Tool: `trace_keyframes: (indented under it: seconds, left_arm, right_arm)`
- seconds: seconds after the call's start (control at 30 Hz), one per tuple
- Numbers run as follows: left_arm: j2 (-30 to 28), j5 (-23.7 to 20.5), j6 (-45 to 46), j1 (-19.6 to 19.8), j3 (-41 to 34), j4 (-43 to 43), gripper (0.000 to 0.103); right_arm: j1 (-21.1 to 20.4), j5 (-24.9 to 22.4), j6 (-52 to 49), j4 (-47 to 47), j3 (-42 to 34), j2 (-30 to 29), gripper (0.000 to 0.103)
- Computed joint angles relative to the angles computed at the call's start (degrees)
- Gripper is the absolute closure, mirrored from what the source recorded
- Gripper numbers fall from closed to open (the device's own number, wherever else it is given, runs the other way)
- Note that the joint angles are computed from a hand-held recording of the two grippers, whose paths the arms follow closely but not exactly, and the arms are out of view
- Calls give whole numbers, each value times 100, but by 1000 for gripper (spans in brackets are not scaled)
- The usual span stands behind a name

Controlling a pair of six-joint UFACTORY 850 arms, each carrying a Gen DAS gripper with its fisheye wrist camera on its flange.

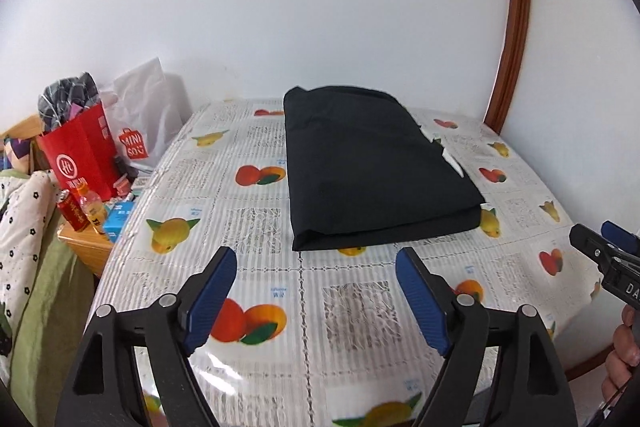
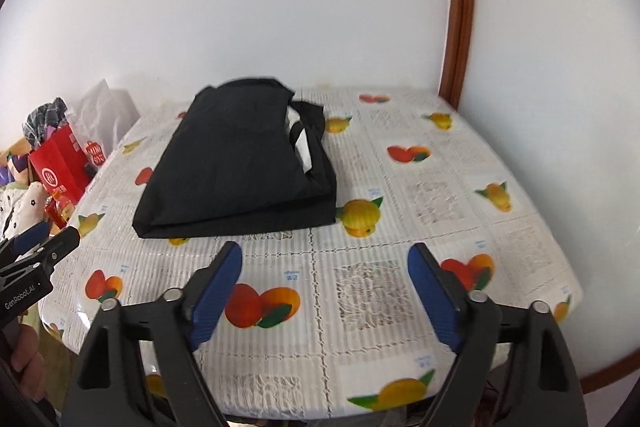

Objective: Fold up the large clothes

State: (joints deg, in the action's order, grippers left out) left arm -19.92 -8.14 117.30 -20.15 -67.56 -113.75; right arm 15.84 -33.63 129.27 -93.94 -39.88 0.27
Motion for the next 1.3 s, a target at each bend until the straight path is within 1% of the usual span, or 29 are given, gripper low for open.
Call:
trace_keyframes:
  seconds: [0.07,0.13,0.2,0.3,0.43,0.73,1.3]
  left_arm:
    - [178,1,853,-27,184,-822,17]
    - [335,-39,1471,-45,349,-1457,16]
    - [454,-103,1676,-48,473,-1687,16]
    - [557,-123,1821,-85,570,-1797,15]
    - [644,-149,2513,-141,670,-2449,15]
    - [692,-97,3076,-245,701,-3002,15]
    - [728,-78,3300,-262,731,-3253,15]
  right_arm:
    - [128,-158,-44,85,126,176,10]
    - [246,-324,-160,245,190,275,7]
    - [372,-462,-233,364,268,372,6]
    - [475,-532,-274,466,339,482,6]
    - [495,-531,-191,485,425,611,6]
    - [503,-575,-162,548,515,705,6]
    - [556,-690,-212,663,505,706,6]
